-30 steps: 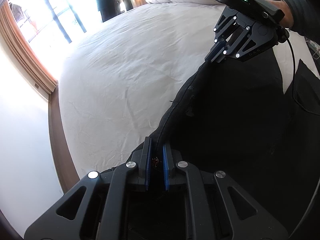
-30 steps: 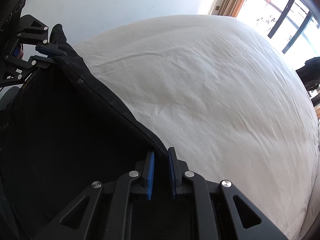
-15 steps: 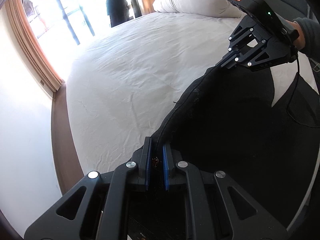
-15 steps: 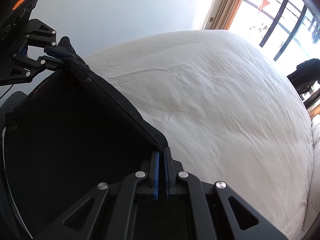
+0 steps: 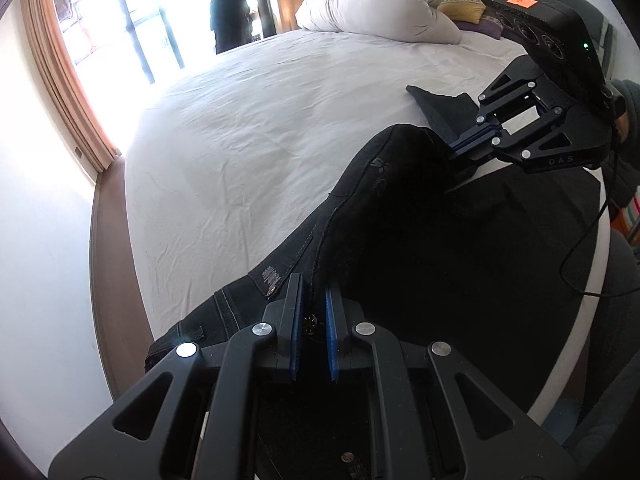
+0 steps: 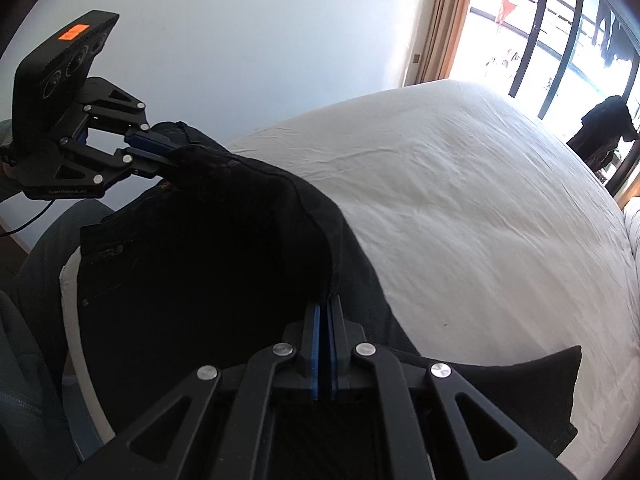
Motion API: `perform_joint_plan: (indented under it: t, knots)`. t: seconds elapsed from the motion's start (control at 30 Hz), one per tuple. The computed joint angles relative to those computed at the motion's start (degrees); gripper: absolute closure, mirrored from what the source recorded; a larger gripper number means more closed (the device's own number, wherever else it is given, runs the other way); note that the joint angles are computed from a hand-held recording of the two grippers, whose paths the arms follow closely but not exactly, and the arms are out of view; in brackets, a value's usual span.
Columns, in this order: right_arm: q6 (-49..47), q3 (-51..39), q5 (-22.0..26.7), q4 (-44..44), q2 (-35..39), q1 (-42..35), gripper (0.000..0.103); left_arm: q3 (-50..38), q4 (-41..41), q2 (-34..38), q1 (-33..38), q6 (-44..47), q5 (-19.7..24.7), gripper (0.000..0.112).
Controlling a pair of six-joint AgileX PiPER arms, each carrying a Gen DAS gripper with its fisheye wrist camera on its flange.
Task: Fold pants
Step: 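Lift the waistband with both grippers and fold it over toward the leg hems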
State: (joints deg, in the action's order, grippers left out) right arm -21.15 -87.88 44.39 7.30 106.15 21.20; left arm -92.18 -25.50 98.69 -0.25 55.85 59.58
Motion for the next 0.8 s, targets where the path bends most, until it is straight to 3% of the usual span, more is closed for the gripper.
perform_joint_plan:
  t: [0.23,0.4,0.57,0.67,0.8]
  knots:
    - [5.1,10.6,-3.3,-0.9,-6.7,4.1,0.099,13.9,-0.9,-9.2,0.2,7.2,-2.9,0.104]
    - [12.5,23.1,-8.4,-4.6,-14.3,7.0,0.099,23.7,0.4,-14.1,1.0,12.2,-4.5,0.104]
    - [25.5,34.5,-11.9,-12.7,-20.8,13.6,0.099,32.1,0.8,-18.9,1.2,17.7,-5.2,0.104]
    - [38.1,38.1,-12.1,-22.5,-20.9,19.7,0.099,37.3,2.3,-20.9,-0.8,18.4,-7.5,0.103]
    - [49.3,42.1,-13.8,-28.5,-20.9,24.3,0.099,40.8,2.5,-22.2,-1.1,19.3,-8.4,0.104]
